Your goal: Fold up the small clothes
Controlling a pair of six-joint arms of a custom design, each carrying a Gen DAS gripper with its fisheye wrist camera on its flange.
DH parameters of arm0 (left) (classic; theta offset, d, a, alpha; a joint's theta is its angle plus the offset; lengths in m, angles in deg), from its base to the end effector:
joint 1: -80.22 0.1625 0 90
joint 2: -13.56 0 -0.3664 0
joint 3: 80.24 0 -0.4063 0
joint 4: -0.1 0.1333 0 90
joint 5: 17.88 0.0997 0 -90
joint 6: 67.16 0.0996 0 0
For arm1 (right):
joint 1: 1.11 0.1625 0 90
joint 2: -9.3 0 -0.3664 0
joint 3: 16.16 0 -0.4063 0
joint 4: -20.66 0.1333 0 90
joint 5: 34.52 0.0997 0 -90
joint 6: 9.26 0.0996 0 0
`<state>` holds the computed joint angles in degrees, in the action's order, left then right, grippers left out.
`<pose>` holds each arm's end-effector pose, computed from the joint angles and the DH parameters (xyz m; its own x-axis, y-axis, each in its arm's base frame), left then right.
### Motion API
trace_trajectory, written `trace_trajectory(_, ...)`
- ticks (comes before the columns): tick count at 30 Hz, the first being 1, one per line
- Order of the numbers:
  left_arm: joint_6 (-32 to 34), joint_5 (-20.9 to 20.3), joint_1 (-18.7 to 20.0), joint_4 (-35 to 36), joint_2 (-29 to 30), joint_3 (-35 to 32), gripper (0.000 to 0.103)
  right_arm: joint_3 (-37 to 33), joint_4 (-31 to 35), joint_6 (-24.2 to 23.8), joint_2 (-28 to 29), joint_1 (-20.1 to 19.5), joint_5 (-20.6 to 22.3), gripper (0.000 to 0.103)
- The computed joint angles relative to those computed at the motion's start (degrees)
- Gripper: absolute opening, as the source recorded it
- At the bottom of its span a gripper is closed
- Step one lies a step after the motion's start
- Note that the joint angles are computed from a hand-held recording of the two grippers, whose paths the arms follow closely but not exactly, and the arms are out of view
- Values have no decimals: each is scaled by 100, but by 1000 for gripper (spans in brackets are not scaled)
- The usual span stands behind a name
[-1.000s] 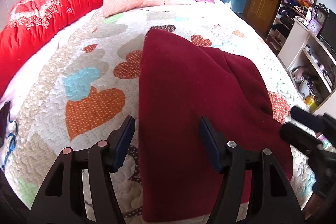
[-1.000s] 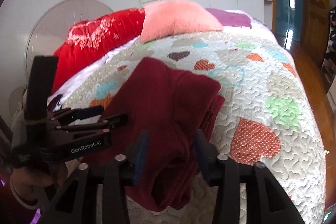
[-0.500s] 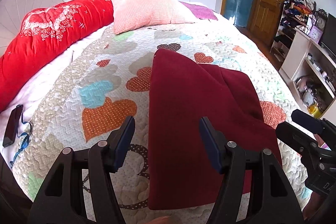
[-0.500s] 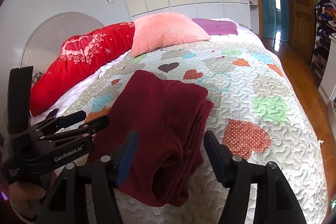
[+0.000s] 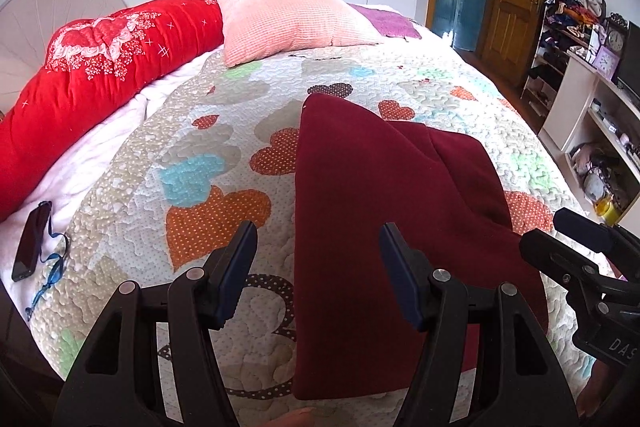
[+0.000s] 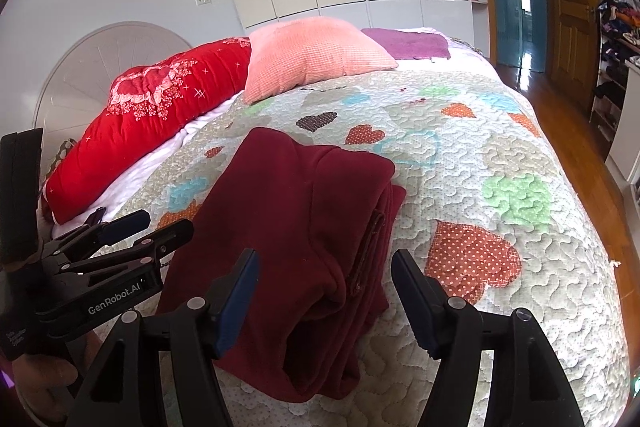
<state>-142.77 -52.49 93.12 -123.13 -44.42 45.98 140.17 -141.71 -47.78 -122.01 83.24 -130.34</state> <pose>-0.3361 -0.2978 -0.0077 -0.6905 -0.0133 -0.7233 0.5214 0.6838 -0.5104 0.0963 -0.2776 0.2721 -0.8104 -0.2852 0.5118 -0.5598 0.6347 -0.5327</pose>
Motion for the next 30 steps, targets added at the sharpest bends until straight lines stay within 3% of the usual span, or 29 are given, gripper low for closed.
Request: trace_trajectory(30, 21, 47, 74, 26, 92, -56, 63, -75, -330, 54, 527, 26, -106, 66)
